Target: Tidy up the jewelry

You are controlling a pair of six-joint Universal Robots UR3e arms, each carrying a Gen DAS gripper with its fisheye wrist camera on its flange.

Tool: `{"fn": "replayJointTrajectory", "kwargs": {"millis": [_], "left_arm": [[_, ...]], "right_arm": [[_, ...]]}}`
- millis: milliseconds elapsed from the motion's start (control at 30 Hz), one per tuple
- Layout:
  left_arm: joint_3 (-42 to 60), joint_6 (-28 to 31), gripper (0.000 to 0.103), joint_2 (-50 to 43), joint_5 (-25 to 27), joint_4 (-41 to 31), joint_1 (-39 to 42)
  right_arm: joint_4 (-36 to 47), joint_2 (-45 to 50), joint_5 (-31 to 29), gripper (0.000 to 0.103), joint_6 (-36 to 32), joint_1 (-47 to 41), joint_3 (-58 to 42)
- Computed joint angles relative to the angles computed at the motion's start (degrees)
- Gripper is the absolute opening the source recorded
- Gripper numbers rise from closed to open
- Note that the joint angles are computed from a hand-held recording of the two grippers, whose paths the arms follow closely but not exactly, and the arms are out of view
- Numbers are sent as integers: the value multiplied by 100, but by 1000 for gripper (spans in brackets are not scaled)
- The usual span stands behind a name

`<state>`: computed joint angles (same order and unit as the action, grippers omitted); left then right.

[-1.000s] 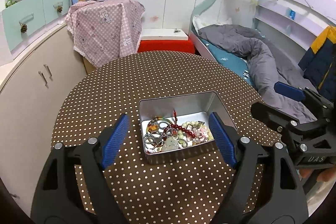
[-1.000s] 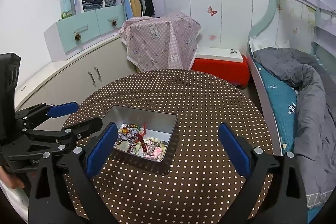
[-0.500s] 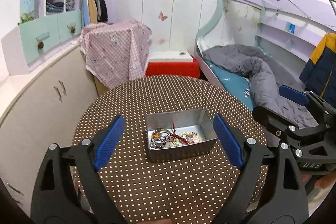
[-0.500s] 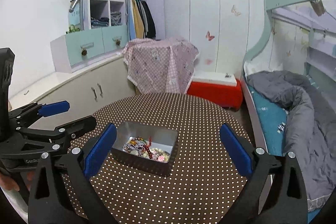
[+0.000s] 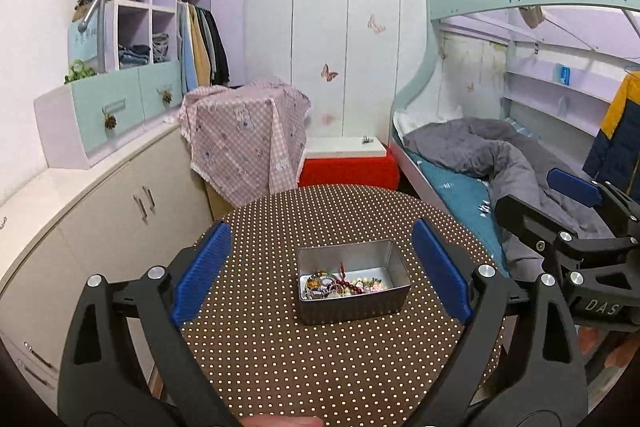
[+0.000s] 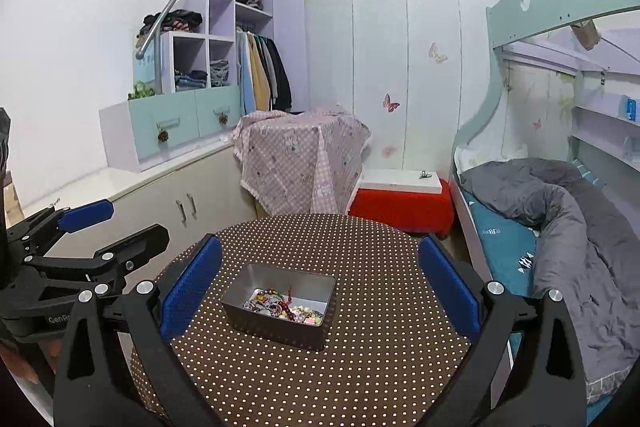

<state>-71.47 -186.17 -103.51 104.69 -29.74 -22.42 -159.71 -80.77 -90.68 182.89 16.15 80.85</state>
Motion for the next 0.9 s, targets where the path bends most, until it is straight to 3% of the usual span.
{"fn": "replayJointTrajectory", "kwargs": {"millis": [900], "left_arm": [[99,-32,90,-3,238,-19,-109]], "right_arm": [[-219,-192,-300,95,53,244,289]]}}
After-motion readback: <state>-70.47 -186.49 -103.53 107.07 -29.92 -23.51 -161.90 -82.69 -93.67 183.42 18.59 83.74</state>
